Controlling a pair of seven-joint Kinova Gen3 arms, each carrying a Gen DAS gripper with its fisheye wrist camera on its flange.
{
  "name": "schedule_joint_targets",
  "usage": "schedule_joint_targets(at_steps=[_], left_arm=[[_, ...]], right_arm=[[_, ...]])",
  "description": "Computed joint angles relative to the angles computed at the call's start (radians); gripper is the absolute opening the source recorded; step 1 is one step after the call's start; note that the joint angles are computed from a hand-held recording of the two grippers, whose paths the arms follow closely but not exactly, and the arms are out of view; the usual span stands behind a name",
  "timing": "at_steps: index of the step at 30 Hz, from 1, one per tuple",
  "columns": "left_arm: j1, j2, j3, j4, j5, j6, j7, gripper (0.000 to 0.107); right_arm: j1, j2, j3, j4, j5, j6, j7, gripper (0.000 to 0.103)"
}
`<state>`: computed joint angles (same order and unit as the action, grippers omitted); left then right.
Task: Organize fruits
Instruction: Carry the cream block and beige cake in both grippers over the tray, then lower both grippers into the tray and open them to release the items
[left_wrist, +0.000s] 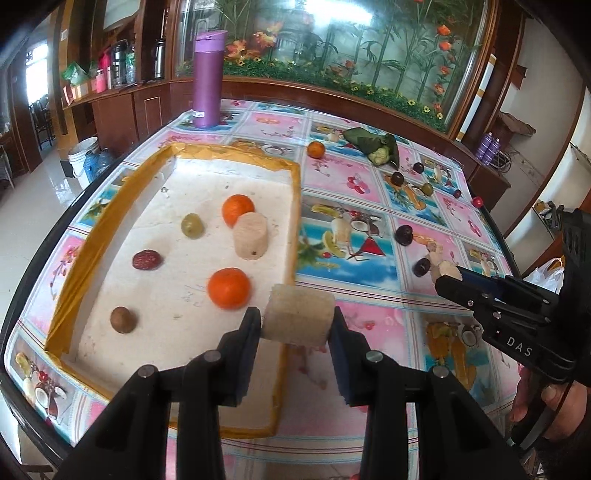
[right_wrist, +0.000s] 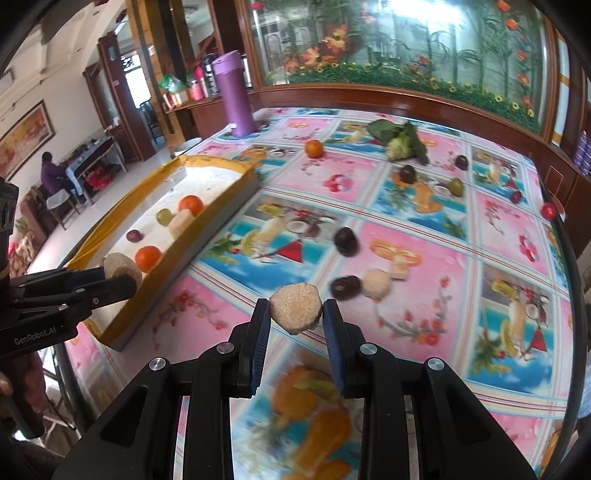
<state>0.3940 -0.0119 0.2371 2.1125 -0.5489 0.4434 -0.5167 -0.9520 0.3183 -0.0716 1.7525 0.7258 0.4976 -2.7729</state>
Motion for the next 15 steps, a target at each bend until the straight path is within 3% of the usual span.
schedule_joint_targets(at_steps=[15], left_arm=[[-0.183, -0.065, -0.068, 0.098, 0.180, -0.033, -0.223, 0.039]], right_arm=[[0.006, 0.178, -0.022, -0.300, -0.226, 0.044, 0.348, 0.028]])
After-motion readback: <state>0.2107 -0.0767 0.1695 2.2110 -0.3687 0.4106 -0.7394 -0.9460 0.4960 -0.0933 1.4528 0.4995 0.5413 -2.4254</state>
